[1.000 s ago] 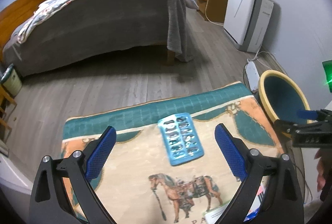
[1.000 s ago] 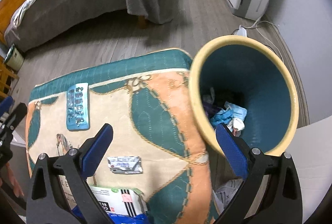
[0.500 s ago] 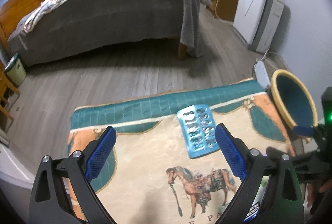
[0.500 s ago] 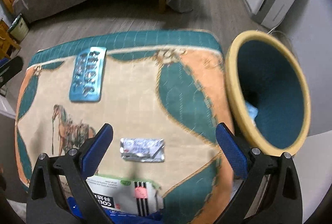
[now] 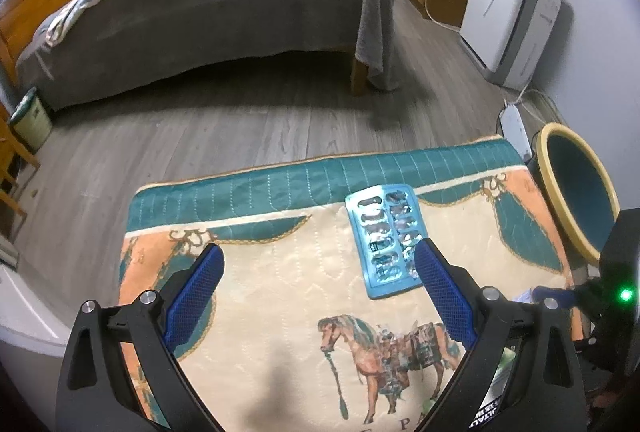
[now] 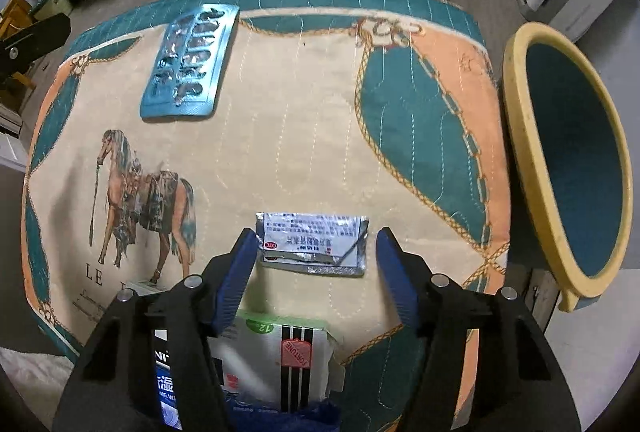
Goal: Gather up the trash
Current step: 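Grasp the foil packet with the right gripper while the left grasps the blue blister pack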
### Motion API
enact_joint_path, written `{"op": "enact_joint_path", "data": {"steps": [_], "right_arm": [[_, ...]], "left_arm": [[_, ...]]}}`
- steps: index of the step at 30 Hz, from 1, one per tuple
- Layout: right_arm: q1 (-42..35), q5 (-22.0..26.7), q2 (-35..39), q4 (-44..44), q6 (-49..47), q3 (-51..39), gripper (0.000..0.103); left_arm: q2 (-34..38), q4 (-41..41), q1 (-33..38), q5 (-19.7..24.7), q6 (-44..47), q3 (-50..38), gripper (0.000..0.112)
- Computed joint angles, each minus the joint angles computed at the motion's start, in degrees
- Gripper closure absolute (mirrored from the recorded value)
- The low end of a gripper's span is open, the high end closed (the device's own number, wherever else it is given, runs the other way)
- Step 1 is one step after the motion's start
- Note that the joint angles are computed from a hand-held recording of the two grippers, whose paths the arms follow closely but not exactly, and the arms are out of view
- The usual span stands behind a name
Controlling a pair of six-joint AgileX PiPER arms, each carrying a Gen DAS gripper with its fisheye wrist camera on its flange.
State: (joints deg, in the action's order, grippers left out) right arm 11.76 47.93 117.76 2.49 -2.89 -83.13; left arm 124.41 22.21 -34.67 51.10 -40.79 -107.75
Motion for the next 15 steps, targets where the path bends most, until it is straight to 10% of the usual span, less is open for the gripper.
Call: {"op": "enact_joint_path", "data": {"steps": [15], "right_arm": [[-6.24, 2.67, 7.98, 4.18, -4.66, -15.23, 0.067]], "left_arm": [[15.73, -5.3, -1.09, 9.96, 6.57, -20.79, 0.017]]}}
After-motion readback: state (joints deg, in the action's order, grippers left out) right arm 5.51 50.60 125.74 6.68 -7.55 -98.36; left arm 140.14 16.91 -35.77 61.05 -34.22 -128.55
